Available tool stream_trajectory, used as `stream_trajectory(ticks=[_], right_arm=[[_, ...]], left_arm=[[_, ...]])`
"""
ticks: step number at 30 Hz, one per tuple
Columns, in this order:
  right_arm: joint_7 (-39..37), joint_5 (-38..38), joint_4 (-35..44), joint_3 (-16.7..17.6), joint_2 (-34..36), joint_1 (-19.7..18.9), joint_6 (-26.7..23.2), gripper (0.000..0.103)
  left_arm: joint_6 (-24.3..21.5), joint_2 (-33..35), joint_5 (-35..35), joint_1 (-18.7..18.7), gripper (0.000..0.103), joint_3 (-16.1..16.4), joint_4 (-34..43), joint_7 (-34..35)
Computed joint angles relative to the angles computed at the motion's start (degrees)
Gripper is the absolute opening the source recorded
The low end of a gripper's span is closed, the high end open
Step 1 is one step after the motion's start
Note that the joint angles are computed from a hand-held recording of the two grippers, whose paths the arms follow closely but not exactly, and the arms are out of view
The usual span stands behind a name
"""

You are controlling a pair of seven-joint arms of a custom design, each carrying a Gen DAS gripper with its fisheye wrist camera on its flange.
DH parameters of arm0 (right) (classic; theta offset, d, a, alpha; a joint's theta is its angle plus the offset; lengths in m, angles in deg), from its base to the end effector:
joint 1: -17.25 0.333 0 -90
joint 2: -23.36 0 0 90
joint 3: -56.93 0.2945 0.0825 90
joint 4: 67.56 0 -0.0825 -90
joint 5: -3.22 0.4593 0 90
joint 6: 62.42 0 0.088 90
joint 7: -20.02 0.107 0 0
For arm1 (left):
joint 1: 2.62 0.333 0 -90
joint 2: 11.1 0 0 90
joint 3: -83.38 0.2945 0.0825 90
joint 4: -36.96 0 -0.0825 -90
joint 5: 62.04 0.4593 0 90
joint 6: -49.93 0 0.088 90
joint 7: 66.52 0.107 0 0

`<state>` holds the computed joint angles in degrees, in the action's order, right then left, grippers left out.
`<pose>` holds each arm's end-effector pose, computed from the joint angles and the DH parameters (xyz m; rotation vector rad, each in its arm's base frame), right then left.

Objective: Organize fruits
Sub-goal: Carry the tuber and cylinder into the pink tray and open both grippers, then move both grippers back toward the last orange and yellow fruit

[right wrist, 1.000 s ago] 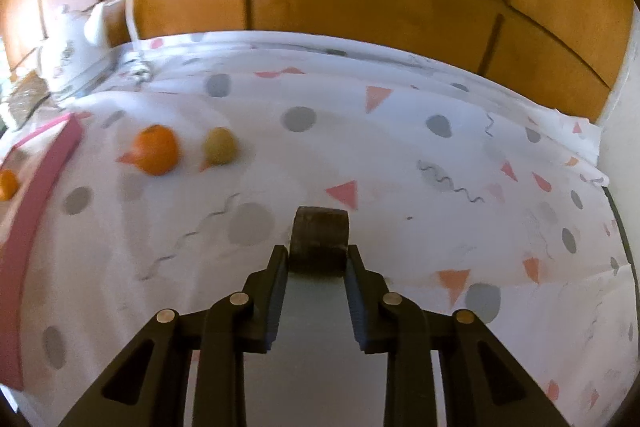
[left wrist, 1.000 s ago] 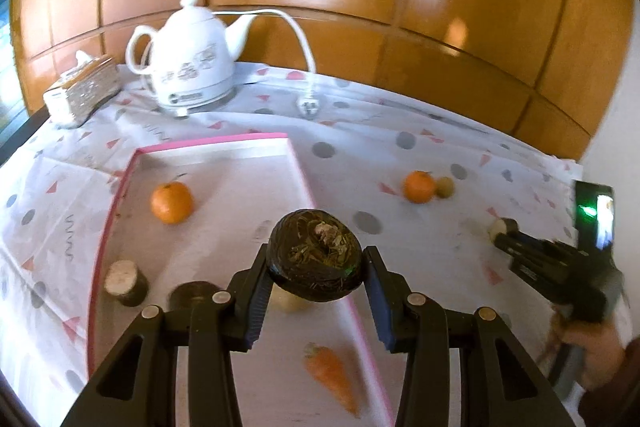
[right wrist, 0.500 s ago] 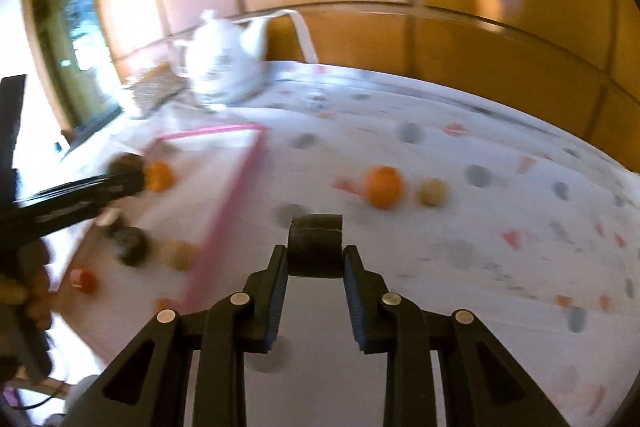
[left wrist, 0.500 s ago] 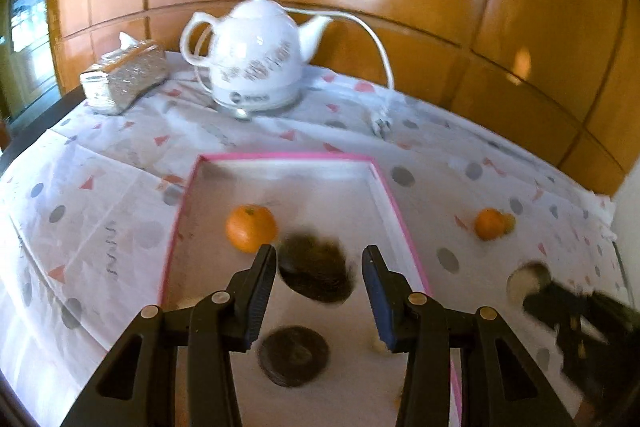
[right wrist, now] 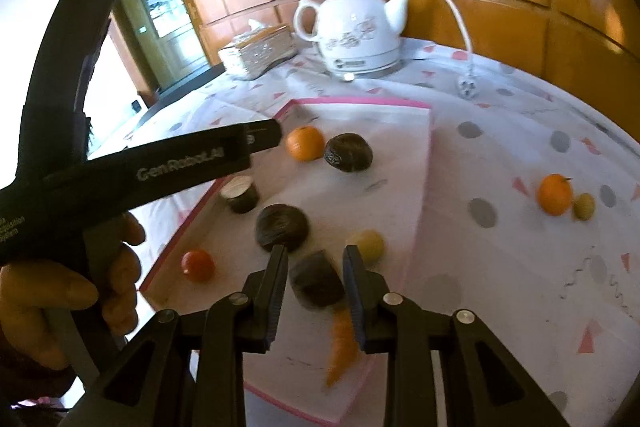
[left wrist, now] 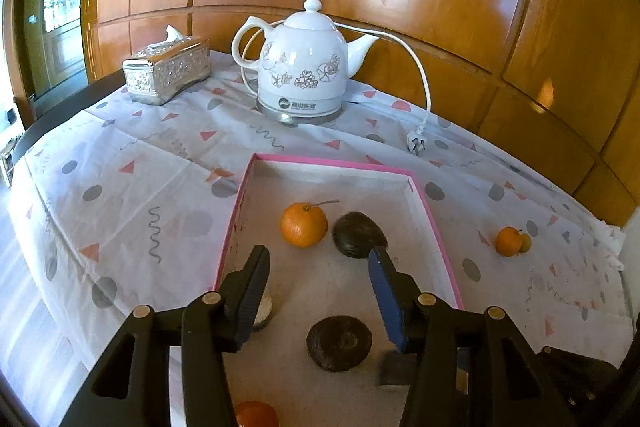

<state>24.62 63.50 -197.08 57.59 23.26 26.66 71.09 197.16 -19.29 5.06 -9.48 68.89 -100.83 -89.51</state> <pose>0.5784 0.1177 0.3059 -2.2480 0.7437 0.0446 0.5133 -0.2146 0.3211 -2.1775 1.0672 -0.6687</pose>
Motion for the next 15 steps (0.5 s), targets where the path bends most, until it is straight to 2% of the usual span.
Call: stream_trajectory(ticks=[6, 15], right_arm=[[-0.53, 1.79, -0.92, -0.64, -0.89, -0.34, 0.58, 0.033], [1.49, 3.32, 1.75, -1.33, 1.38, -2.25, 3.71, 0.033]], left_arm=[[0.02, -0.07, -0.14, -0.48, 0.052, -0.36, -0.06, 0.24], [1.04, 2.39, 0.27, -1.77, 0.052, -0.41, 2.82, 2.51]])
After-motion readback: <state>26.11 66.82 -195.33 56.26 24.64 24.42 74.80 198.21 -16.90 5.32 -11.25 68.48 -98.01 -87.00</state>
